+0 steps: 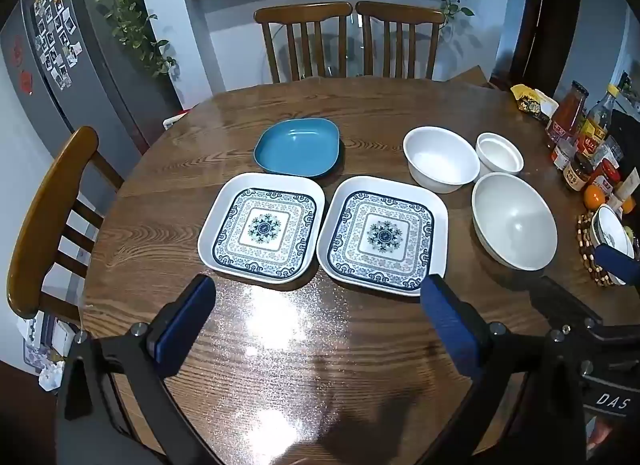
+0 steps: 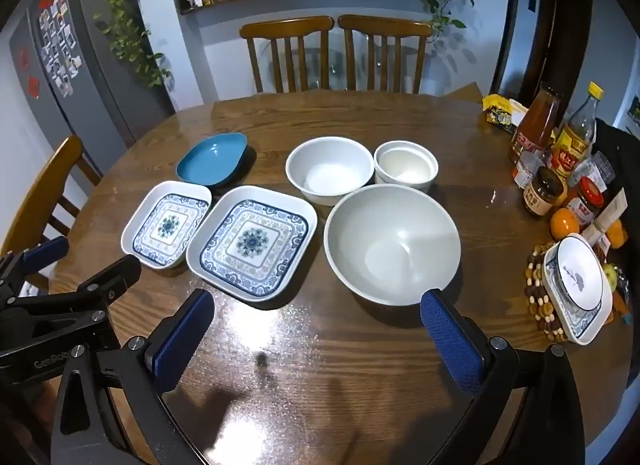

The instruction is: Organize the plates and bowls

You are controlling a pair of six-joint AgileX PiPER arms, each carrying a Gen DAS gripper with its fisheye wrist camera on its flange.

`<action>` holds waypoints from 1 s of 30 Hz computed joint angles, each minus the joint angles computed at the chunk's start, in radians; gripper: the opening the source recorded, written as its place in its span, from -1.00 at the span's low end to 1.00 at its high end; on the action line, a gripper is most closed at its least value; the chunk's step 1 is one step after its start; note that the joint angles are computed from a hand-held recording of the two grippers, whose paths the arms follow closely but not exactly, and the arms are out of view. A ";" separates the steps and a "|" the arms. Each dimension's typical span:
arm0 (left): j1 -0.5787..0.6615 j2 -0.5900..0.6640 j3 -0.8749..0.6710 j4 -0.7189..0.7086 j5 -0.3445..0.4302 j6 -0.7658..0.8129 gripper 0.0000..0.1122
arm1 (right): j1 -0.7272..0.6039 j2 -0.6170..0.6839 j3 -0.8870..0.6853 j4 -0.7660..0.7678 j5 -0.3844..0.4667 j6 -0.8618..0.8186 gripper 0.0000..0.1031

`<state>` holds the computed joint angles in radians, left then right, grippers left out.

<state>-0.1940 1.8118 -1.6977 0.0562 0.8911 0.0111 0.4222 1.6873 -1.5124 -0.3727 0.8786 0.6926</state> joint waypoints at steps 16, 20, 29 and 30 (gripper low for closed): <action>-0.004 -0.004 -0.007 0.002 0.003 -0.001 0.82 | 0.002 -0.011 -0.007 0.005 0.009 -0.015 1.00; -0.005 -0.011 0.000 0.021 -0.001 -0.017 0.82 | -0.012 -0.028 0.006 0.034 -0.005 -0.044 1.00; -0.006 -0.020 0.010 0.028 0.004 -0.027 0.82 | -0.005 -0.032 0.015 0.026 -0.008 -0.035 1.00; -0.006 -0.018 0.007 0.029 0.007 -0.029 0.82 | -0.005 -0.034 0.018 0.026 -0.009 -0.034 1.00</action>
<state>-0.2003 1.7940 -1.6911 0.0851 0.8982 -0.0180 0.4174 1.6528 -1.4946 -0.3468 0.8695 0.6584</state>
